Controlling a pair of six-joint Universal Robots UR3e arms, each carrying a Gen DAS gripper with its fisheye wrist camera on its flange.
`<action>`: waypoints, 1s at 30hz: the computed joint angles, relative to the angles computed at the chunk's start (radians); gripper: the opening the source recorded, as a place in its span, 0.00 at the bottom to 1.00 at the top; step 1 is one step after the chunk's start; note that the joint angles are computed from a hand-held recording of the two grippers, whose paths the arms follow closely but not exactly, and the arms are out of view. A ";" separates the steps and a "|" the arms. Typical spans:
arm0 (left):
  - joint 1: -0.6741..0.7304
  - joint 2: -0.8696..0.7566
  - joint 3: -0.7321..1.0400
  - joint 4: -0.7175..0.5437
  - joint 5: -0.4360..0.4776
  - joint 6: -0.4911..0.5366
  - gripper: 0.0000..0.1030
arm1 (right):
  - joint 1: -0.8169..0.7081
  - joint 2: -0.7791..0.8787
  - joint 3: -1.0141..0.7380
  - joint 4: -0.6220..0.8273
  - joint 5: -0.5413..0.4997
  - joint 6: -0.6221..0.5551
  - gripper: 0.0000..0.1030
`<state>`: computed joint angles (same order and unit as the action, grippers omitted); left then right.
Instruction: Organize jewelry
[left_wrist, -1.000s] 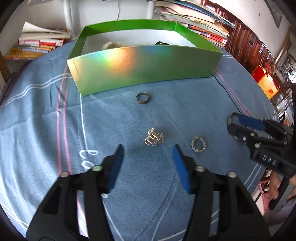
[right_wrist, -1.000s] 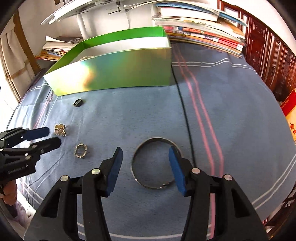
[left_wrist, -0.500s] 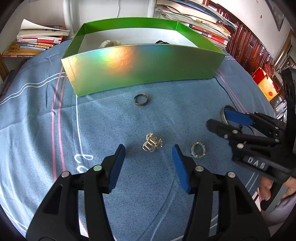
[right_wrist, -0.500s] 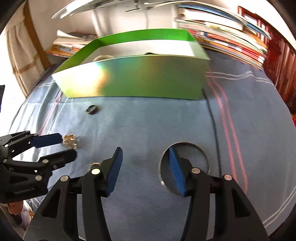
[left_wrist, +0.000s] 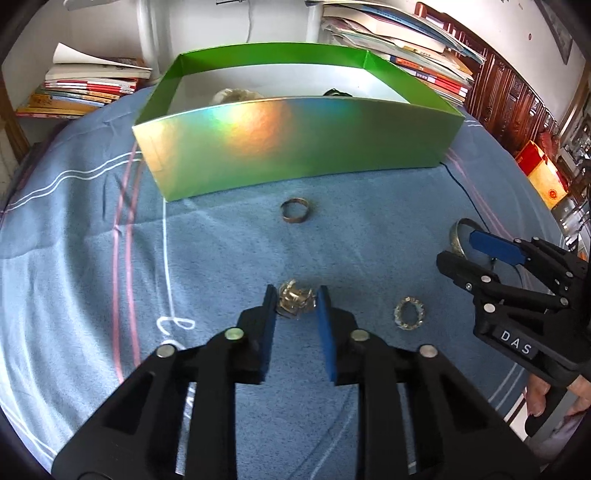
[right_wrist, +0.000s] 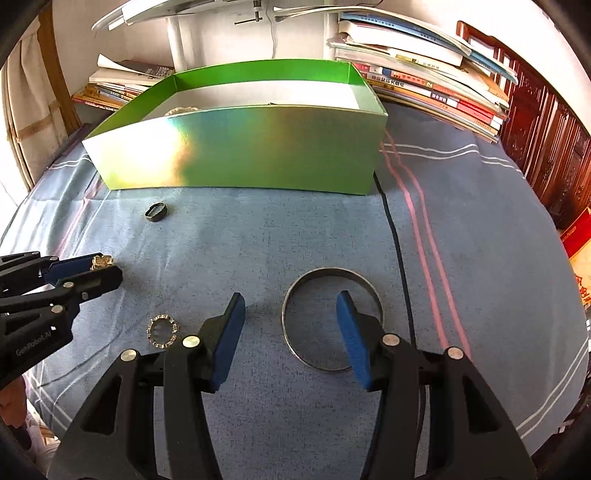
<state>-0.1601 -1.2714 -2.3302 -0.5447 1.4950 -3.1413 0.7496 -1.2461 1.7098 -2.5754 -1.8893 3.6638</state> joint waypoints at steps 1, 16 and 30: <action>0.004 0.006 -0.008 0.006 0.001 0.004 0.21 | -0.001 0.001 0.005 -0.012 0.001 -0.004 0.46; 0.064 0.048 -0.031 -0.002 0.049 -0.017 0.24 | -0.009 0.005 0.012 -0.070 0.064 -0.023 0.11; -0.012 0.002 -0.022 0.046 0.131 -0.085 0.41 | 0.019 0.056 -0.066 0.010 -0.051 0.053 0.40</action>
<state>-0.1718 -1.2693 -2.3521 -0.4987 1.6264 -3.2263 0.7681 -1.1902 1.6435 -2.5653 -1.9402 3.7170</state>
